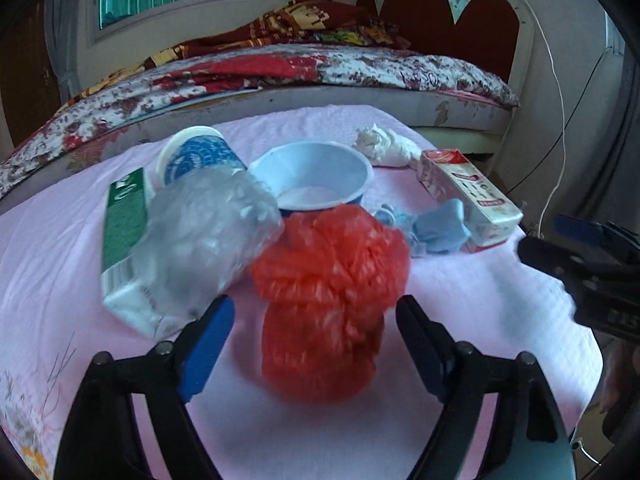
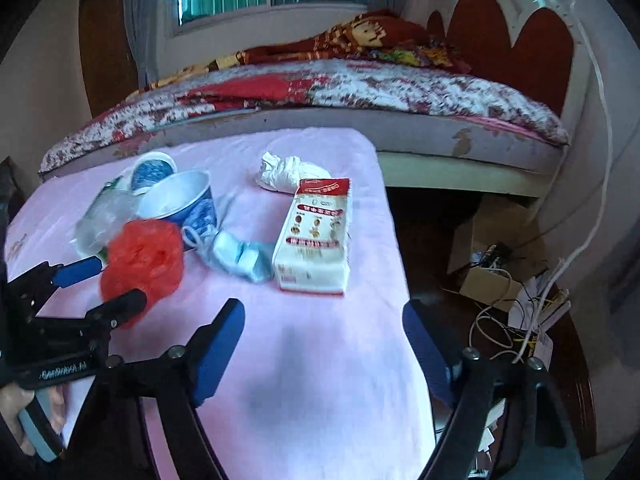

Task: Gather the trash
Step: 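Grasp the red plastic bag with the left tool while the right tool grasps the white snack box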

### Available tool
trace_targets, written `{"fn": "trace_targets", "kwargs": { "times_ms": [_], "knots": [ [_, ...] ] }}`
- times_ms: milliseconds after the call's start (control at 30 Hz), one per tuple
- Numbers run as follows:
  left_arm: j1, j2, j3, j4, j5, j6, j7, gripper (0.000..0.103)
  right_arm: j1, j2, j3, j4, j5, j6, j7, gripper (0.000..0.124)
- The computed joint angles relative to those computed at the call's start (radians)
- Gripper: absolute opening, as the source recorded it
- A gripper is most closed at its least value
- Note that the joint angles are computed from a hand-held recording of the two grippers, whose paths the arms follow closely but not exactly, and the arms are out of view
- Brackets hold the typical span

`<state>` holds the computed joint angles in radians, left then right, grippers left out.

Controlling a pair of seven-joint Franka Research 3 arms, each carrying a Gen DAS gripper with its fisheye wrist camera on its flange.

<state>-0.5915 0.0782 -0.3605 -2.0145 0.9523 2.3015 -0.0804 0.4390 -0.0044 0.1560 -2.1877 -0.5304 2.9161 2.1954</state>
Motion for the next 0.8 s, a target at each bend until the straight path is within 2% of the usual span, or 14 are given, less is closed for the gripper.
{"fn": "trace_targets", "kwargs": {
  "times_ms": [133, 200, 333, 433, 500, 567, 800],
  "knots": [
    [0.007, 0.022, 0.007, 0.019, -0.029, 0.014, 0.038, 0.081, 0.023, 0.102, -0.013, 0.115, 0.059, -0.060, -0.065, 0.070],
    [0.007, 0.028, 0.011, 0.025, -0.035, 0.020, 0.047, 0.079, 0.044, 0.136, -0.030, 0.155, 0.083, -0.085, -0.084, 0.062],
    [0.009, 0.035, 0.018, 0.024, -0.044, 0.043, 0.050, 0.076, 0.070, 0.172, -0.054, 0.195, 0.154, -0.101, -0.137, 0.057],
    [0.017, 0.038, 0.022, 0.017, -0.074, 0.089, 0.064, 0.068, 0.082, 0.168, -0.066, 0.183, 0.184, -0.085, -0.160, 0.056],
    [0.014, 0.045, 0.022, 0.027, -0.077, 0.089, 0.084, 0.061, 0.086, 0.153, -0.070, 0.161, 0.197, -0.066, -0.167, 0.055],
    [0.012, 0.045, 0.023, 0.029, -0.079, 0.104, 0.098, 0.041, 0.090, 0.130, -0.075, 0.130, 0.192, -0.049, -0.164, 0.054],
    [-0.010, 0.005, 0.009, 0.005, -0.023, 0.085, 0.044, 0.038, 0.060, 0.022, -0.055, 0.011, 0.131, 0.003, -0.117, 0.053]
  ]
}}
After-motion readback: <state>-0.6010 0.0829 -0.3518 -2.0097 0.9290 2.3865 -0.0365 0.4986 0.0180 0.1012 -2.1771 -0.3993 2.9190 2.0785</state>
